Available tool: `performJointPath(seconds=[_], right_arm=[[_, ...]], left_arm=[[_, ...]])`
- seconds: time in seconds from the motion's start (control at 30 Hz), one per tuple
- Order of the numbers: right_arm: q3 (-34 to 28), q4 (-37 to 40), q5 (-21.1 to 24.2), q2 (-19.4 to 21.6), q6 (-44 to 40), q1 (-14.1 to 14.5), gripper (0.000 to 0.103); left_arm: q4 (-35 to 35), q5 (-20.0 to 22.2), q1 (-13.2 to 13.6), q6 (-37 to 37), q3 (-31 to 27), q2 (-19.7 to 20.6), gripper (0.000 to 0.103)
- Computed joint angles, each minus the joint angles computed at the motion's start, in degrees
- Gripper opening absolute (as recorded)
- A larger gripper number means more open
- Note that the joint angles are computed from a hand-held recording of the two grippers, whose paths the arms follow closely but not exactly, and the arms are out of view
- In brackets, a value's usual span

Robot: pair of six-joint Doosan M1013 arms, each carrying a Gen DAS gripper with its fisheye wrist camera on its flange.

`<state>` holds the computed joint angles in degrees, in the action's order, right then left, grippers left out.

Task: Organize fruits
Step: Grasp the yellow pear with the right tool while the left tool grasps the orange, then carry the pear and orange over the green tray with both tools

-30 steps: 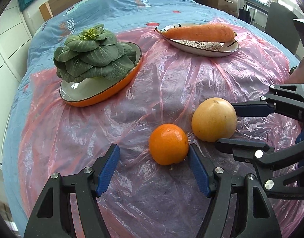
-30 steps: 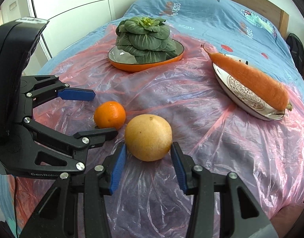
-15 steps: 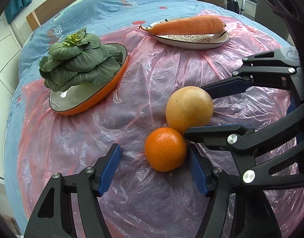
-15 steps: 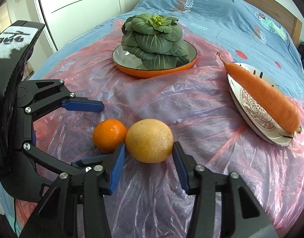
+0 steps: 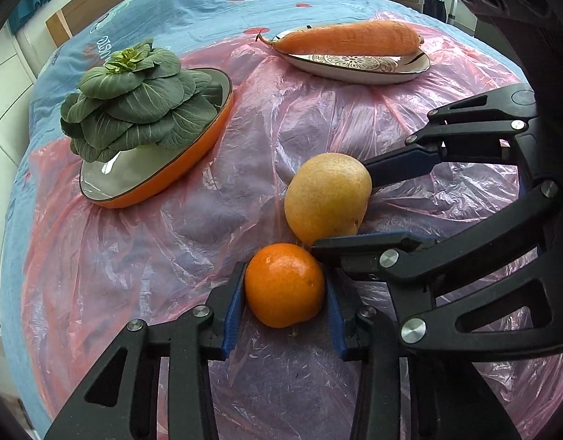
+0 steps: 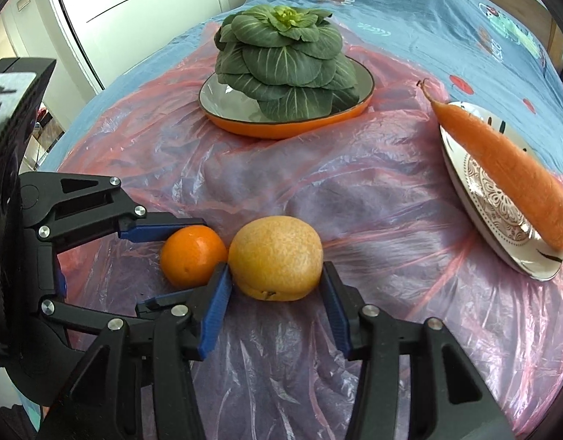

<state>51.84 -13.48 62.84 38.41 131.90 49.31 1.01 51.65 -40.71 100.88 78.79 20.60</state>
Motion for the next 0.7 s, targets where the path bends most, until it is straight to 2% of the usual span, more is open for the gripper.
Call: performJointPath(seconds=[0.27,0.7], right_arm=[[1.9,-1.6,-2.4,-1.5,4.1,0.5,0.084],[8.1,-11.9,-4.0,-7.4,17.7,4.9,0.084]], left_arm=[[1.0,0.1,-0.3,-2.5,-0.5,-0.3,0.034],[0.6,-0.5,-0.2,-6.2,1.9,-4.5,0.034]])
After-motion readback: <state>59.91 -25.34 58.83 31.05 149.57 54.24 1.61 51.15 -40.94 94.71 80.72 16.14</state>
